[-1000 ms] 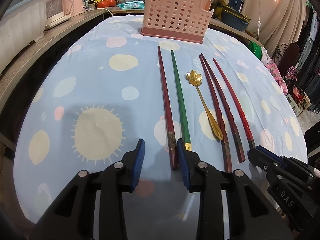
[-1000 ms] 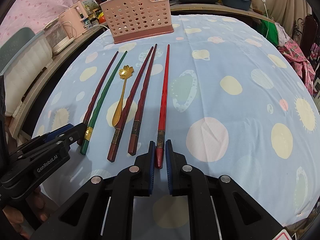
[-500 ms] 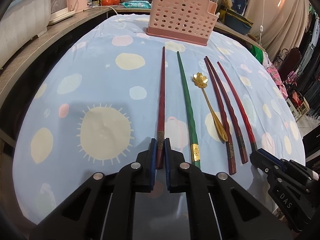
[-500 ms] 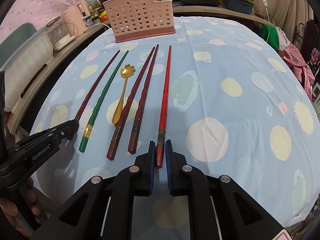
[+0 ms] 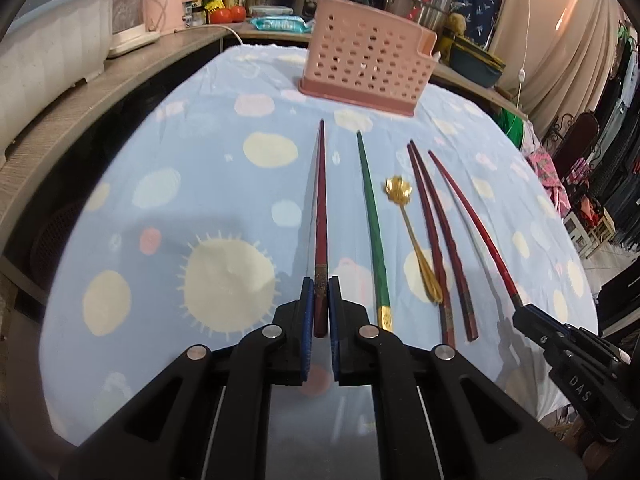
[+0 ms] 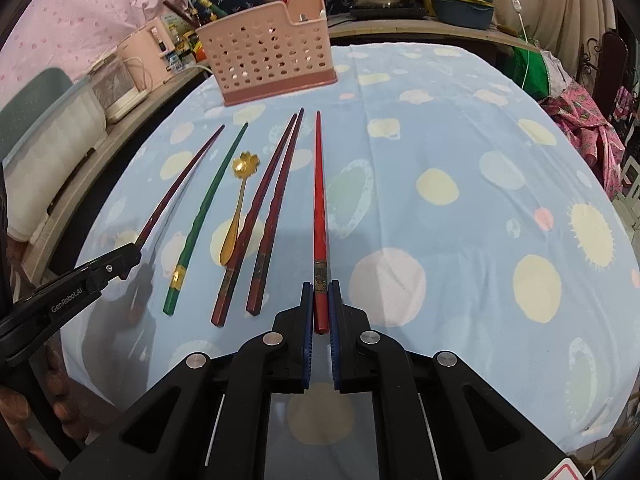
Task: Organize utensils
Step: 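Lift both chopsticks and carry them up over the pink holder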
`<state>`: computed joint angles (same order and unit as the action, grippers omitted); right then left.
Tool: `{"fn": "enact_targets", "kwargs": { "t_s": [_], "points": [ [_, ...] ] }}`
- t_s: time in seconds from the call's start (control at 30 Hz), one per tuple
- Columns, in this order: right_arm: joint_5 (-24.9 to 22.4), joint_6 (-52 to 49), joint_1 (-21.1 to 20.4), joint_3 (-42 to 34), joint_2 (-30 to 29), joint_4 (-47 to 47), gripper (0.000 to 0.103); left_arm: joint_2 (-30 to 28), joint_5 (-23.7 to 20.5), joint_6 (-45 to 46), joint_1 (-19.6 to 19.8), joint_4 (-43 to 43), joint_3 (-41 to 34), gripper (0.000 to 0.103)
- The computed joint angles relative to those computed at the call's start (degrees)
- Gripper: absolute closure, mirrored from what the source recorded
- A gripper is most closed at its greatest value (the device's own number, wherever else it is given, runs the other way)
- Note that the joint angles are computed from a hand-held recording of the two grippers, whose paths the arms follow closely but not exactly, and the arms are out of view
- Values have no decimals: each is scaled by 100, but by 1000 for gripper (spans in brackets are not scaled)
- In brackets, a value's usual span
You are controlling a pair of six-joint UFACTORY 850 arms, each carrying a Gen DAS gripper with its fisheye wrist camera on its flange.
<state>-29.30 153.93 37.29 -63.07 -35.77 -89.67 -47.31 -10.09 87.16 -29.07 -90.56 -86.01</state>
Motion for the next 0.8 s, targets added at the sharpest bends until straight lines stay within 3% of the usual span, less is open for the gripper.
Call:
{"fn": "enact_targets", "kwargs": {
  "t_s": [0.47, 0.67, 0.8],
  "points": [
    [-640, 881, -98, 493, 827, -851, 96, 469, -173, 2336, 142, -2512, 48, 96],
    [-1009, 695, -173, 514, 1130, -988, 96, 554, -238, 3351, 179, -3576, -159, 96],
    [-1234, 633, -255, 513, 1304, -1129, 96, 502, -213, 3522, 204, -3780, -438, 96]
  ]
}}
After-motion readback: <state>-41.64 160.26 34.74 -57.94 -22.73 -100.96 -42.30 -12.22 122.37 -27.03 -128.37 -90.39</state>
